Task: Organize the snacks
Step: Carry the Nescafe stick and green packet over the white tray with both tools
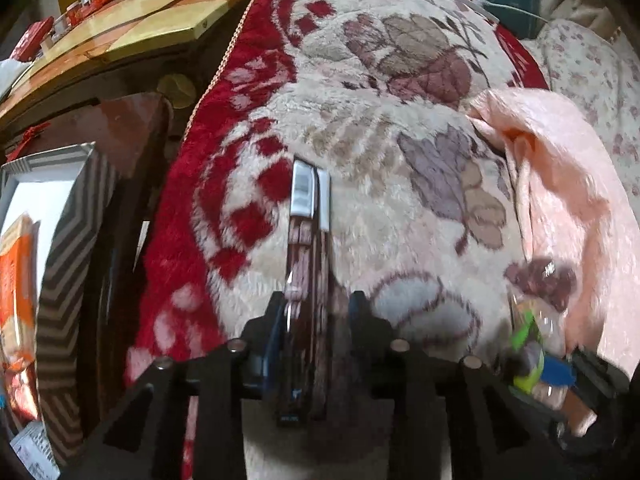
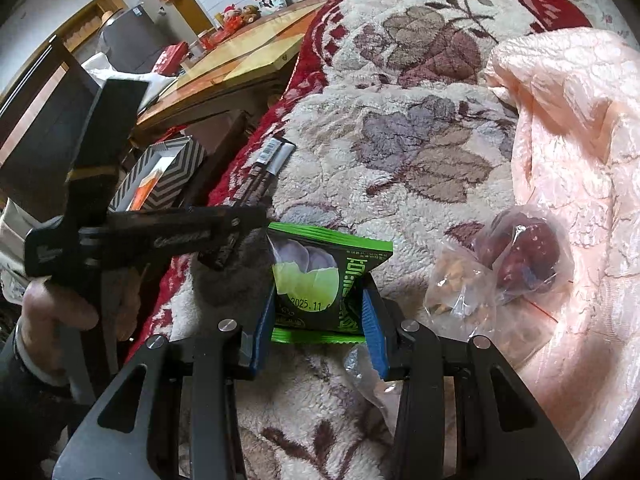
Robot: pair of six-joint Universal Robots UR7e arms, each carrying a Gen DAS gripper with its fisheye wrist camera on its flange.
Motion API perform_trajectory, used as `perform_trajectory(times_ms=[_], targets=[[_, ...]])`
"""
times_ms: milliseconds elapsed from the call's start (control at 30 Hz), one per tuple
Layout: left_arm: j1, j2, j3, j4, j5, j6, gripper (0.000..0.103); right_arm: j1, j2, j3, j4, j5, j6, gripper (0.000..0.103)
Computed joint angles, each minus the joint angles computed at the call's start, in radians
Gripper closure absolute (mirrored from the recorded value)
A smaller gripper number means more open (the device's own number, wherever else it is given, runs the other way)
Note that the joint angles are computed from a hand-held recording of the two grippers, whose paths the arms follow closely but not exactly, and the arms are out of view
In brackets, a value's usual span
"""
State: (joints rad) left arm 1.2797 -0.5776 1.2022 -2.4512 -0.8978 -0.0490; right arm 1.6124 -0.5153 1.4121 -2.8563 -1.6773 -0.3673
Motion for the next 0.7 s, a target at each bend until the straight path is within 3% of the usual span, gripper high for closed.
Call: perform_trajectory(times_ms=[67,133,233,700], targets=[[0.005,0.011,-0.023,0.004,-0.01,0.008,0.071,-0.001,0.0,0.0,0.0,0.002,-0.002,0.064],[0.002,0.016,-0.029,0.0,0.013,0.019,0.093,-0.004,-0.001,-0.001,-0.001,0.004,-0.002,0.064],[0.008,0.0,-0.01,-0.013,-0.021,0.027,0.094,-0.006,-0.002,0.002,-0.008,0.01,0.0,0.064],[-0.038,-0.149,0.226,-0.202,0.02,0.01,0.094,0.038,-0.027,0.046,-0.042,0.016,-0.024,0.065]])
